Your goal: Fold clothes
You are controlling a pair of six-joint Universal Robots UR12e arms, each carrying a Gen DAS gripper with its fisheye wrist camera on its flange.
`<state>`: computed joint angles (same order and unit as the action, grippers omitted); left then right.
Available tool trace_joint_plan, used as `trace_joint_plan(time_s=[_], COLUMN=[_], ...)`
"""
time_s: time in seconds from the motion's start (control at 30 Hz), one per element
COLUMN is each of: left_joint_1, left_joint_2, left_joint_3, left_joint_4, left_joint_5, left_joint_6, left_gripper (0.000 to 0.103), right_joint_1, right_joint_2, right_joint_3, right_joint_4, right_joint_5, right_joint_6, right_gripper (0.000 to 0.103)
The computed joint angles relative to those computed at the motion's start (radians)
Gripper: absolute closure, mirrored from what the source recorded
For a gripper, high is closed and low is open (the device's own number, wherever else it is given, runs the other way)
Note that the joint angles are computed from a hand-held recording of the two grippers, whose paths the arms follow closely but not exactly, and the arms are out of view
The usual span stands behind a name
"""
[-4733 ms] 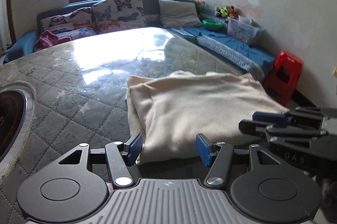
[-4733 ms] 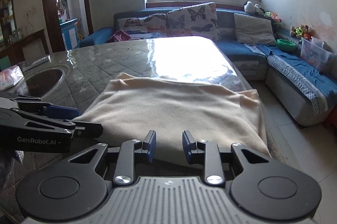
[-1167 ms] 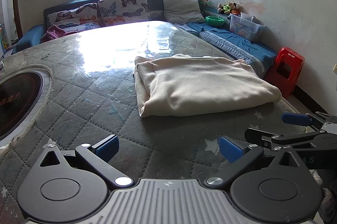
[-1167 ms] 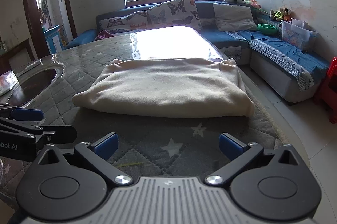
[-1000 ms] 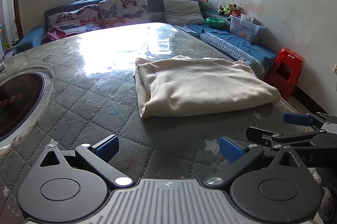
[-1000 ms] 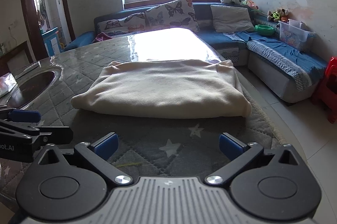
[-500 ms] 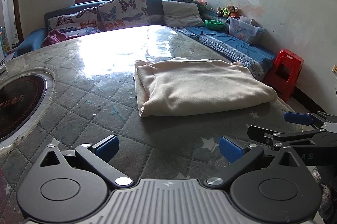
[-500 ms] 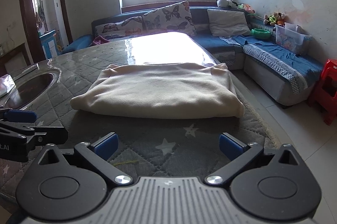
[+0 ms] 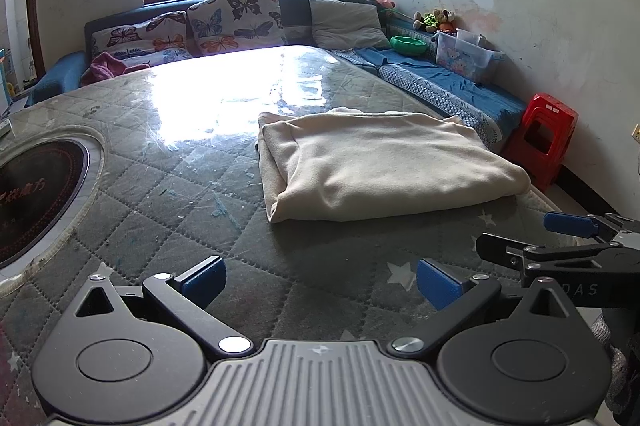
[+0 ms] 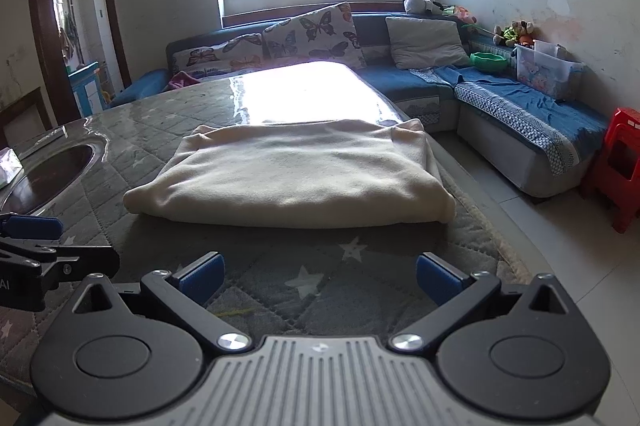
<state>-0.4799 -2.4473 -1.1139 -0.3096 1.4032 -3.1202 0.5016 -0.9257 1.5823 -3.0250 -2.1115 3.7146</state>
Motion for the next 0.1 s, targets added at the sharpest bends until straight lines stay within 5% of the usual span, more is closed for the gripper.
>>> trace_joint_plan(time_s=[0.1], left_joint_1=[0.001], left_joint_2=[-0.002], left_joint_3=[0.004], left_joint_4=[-0.005], left_joint_5=[-0.003], left_joint_6=[0.002], left_gripper=[0.0], right_joint_1=[-0.001], right_joint_2=[0.001], right_joint_3=[-0.002], right_joint_4=[-0.001], right_joint_5=[0.0], right_joint_6=[0.0], right_gripper=[0.0])
